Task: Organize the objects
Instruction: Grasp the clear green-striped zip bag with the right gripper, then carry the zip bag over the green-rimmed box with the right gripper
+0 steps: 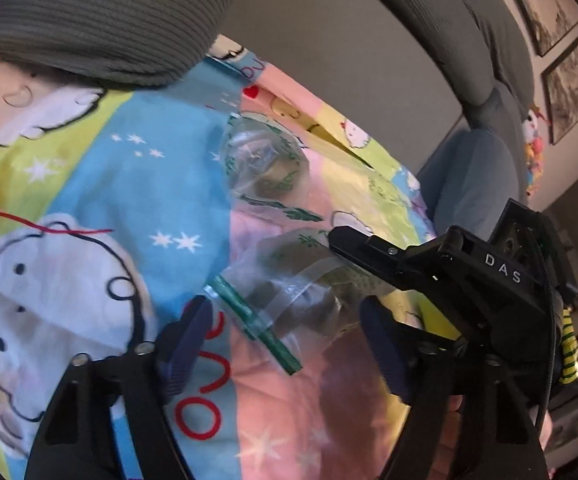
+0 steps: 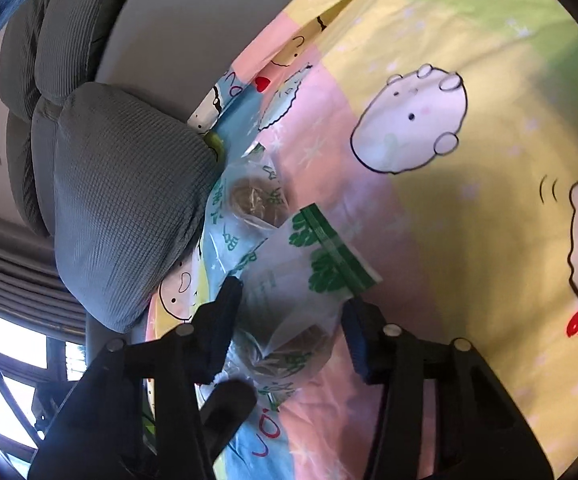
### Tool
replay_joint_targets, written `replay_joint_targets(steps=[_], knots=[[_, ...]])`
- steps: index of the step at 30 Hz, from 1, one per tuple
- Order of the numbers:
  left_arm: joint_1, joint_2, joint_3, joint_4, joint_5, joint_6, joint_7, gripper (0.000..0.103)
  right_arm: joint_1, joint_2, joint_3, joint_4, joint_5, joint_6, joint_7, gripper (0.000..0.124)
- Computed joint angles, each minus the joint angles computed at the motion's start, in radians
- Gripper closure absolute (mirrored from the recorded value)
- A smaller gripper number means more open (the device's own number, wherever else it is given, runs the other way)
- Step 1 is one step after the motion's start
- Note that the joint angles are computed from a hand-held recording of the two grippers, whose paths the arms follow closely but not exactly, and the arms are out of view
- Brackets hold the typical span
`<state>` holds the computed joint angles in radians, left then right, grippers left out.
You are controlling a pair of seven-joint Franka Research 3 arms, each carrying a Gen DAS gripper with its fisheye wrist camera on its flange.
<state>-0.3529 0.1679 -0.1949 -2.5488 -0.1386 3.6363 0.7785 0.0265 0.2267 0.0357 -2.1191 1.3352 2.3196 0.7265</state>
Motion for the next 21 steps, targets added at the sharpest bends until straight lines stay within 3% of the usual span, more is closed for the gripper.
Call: replay_joint_targets(steps=[2, 5, 8, 11, 18, 21], knots=[[0.064, 0.022, -0.026, -0.003, 0.134, 0.056, -0.107, 0.04, -0.001, -0.006, -0.001, -0.007, 0.005, 0.002, 0.01, 0.083], [0.033, 0.005, -0.011, -0.007, 0.1, 0.071, -0.061, 0.051, -0.001, -0.038, -0.006, -0.036, 0.014, 0.019, 0.004, 0.086], [0.004, -0.029, -0.014, -0.011, 0.053, 0.086, 0.0, 0.052, 0.004, -0.089, -0.016, -0.075, 0.006, 0.033, -0.002, 0.086], [-0.068, -0.06, -0.017, 0.009, -0.112, 0.058, 0.208, 0.052, 0.0, -0.154, -0.034, -0.125, 0.076, 0.031, -0.049, 0.087], [-0.074, -0.094, -0.063, 0.022, -0.1, 0.081, 0.266, 0.052, -0.005, -0.3, -0.096, -0.228, 0.139, 0.023, -0.109, 0.087], [-0.114, -0.101, -0.082, 0.052, -0.193, 0.093, 0.403, 0.052, -0.01, -0.351, -0.123, -0.255, 0.166, 0.011, -0.139, 0.087]])
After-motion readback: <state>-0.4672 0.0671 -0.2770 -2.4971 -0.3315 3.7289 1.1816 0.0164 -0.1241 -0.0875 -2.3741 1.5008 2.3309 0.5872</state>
